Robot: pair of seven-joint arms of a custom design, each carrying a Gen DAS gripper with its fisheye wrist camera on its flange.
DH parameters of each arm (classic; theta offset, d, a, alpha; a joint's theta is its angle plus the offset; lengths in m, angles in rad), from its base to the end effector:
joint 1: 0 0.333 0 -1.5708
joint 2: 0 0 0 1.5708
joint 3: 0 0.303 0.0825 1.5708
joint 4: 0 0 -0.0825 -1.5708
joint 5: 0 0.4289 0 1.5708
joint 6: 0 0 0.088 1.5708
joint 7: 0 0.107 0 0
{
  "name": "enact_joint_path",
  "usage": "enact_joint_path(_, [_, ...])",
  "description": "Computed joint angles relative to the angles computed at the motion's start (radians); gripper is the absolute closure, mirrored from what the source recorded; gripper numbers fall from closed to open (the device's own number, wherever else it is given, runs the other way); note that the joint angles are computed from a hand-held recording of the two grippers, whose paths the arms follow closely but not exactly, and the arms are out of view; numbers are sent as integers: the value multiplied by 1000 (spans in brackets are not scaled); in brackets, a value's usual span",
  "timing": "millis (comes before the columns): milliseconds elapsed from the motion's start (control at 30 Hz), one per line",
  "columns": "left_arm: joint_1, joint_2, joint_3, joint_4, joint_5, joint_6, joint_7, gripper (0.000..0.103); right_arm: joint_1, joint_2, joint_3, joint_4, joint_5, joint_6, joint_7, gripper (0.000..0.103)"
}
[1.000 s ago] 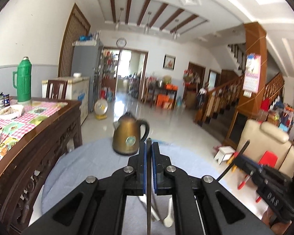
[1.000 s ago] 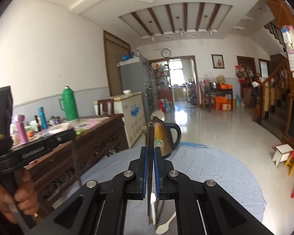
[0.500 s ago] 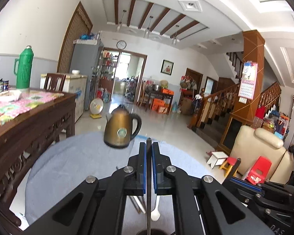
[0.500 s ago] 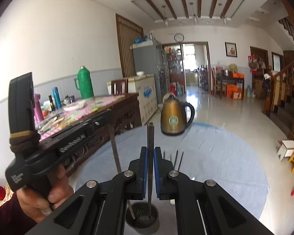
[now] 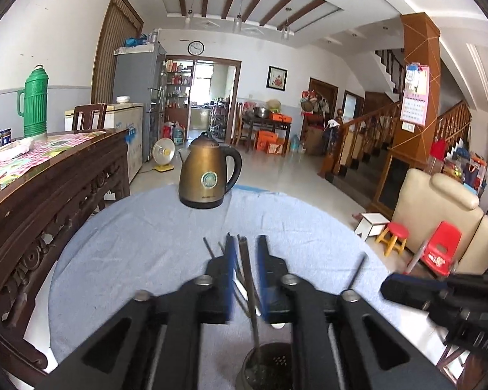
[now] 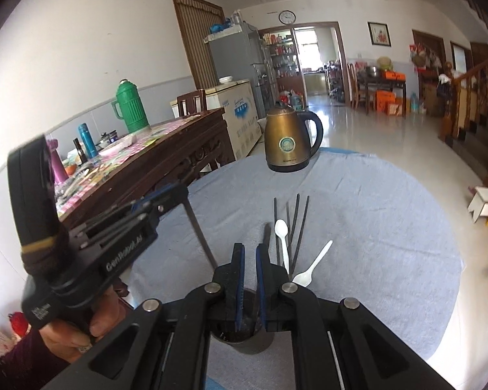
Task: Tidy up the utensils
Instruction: 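Lift both chopsticks over the black holder and open both tools to drop them in, then move both tools toward the white spoon and white fork on the cloth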
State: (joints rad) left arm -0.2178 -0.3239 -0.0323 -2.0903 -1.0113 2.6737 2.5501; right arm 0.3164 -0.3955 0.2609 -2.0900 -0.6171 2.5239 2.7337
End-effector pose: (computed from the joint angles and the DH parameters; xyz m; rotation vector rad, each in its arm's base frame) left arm 0.5428 -0.1144 0.6337 -1.1801 2.0373 -1.4162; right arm 0.4357 0.3166 0.6556 -1.4101 1.7273 -0.6966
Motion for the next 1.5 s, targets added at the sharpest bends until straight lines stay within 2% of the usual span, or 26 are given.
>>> enact_joint_path(67, [-1,-16,4,-23,-14,29,20,53,-20,-29,6,-31,-22,18,53,90])
enact_joint_path(200, [8,-31,21,-49,-12,54,10,52,-54,-75,7,-85,-37,71,145,90])
enact_joint_path(367, [64,-15,4,-61,92,72,-116,46,-93,-123,12,-149,-35,76,233,87])
enact_joint_path(567, [146,4,-50,-85,354,88,-350,44,-95,-128,-2,-182,4,61,245,87])
enact_joint_path(700, [171,13,-72,-99,500,117,-460,41,-90,-112,-12,-182,28,51,236,86])
enact_joint_path(833, [184,25,-77,-100,592,136,-533,40,-87,-90,-11,-172,34,41,239,75])
enact_joint_path(1033, [198,35,-79,-98,687,146,-607,40,-80,-64,-10,-158,30,18,253,74])
enact_joint_path(1500, [213,63,-83,-84,786,135,-689,40,-54,-18,-30,-129,37,-5,245,74])
